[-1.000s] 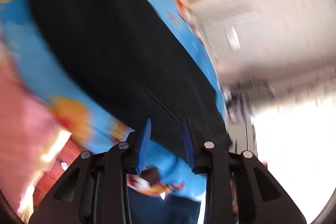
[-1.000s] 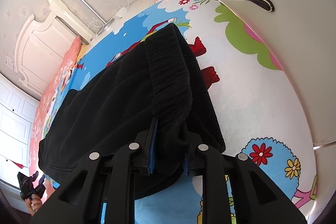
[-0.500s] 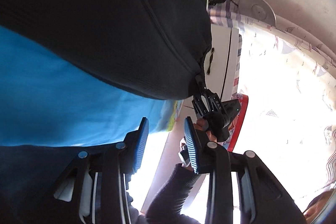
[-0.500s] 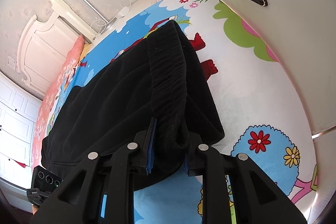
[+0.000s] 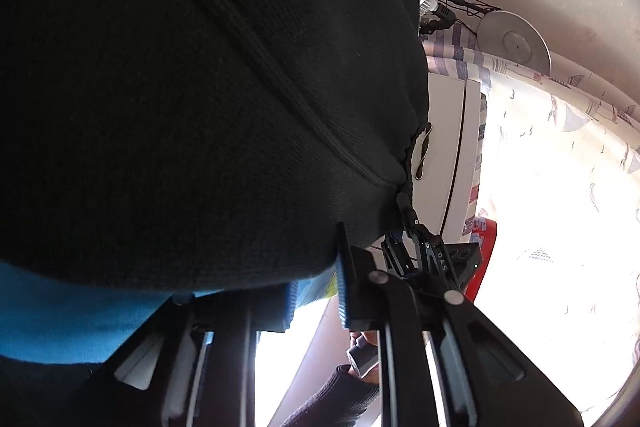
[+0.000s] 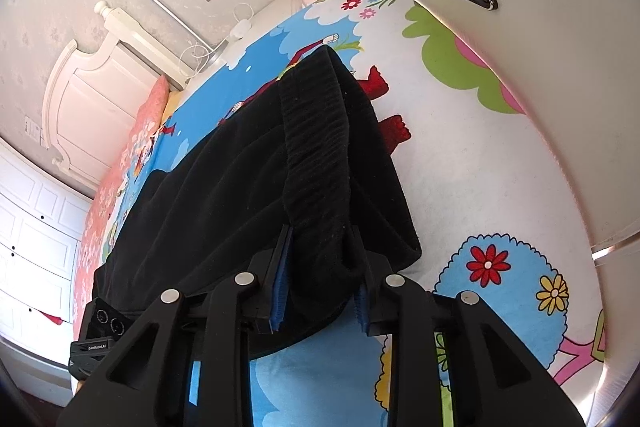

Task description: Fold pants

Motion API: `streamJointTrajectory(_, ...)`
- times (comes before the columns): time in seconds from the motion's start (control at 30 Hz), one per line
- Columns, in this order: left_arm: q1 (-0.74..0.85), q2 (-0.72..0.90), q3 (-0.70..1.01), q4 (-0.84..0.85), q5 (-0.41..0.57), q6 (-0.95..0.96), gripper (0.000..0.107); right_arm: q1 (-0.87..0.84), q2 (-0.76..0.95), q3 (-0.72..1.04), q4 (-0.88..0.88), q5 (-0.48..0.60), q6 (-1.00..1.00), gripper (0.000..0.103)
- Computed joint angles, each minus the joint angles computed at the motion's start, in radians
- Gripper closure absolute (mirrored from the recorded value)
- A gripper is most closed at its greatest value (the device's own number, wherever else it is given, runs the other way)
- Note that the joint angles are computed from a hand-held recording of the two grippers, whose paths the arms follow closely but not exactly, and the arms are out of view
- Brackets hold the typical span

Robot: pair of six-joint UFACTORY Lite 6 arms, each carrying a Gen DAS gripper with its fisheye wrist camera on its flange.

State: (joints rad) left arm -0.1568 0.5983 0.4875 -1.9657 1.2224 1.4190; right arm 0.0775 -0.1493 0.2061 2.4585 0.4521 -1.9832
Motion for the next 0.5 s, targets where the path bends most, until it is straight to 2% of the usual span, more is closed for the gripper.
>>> streamJointTrajectory(0.2, -0.057, -0.208, -0.095, -0.043, -0.115, 0.021, 0.098, 0.045, -0.064, 0.046, 0.064, -0.041, -0.127, 0.081)
streamJointTrajectory(0.33, -0.038, -0.246, -0.094, -0.033, -0.114, 0.015, 0.099, 0.045, -0.059, 0.125, -0.022, -0.033, -0.092, 0.083)
streamJointTrajectory(0.4, -0.019, -0.283, -0.112, -0.024, -0.116, 0.030, 0.099, 0.036, -0.074, 0.131, 0.004, 0.032, -0.167, 0.083)
streamJointTrajectory(0.43, -0.018, -0.304, -0.116, -0.026, -0.121, 0.041, 0.099, 0.037, -0.039, 0.143, 0.028, 0.042, -0.190, 0.084)
streamJointTrajectory(0.5, -0.029, -0.231, -0.086, -0.029, -0.090, 0.027, 0.096, 0.034, 0.082, 0.181, 0.066, -0.019, -0.190, 0.084)
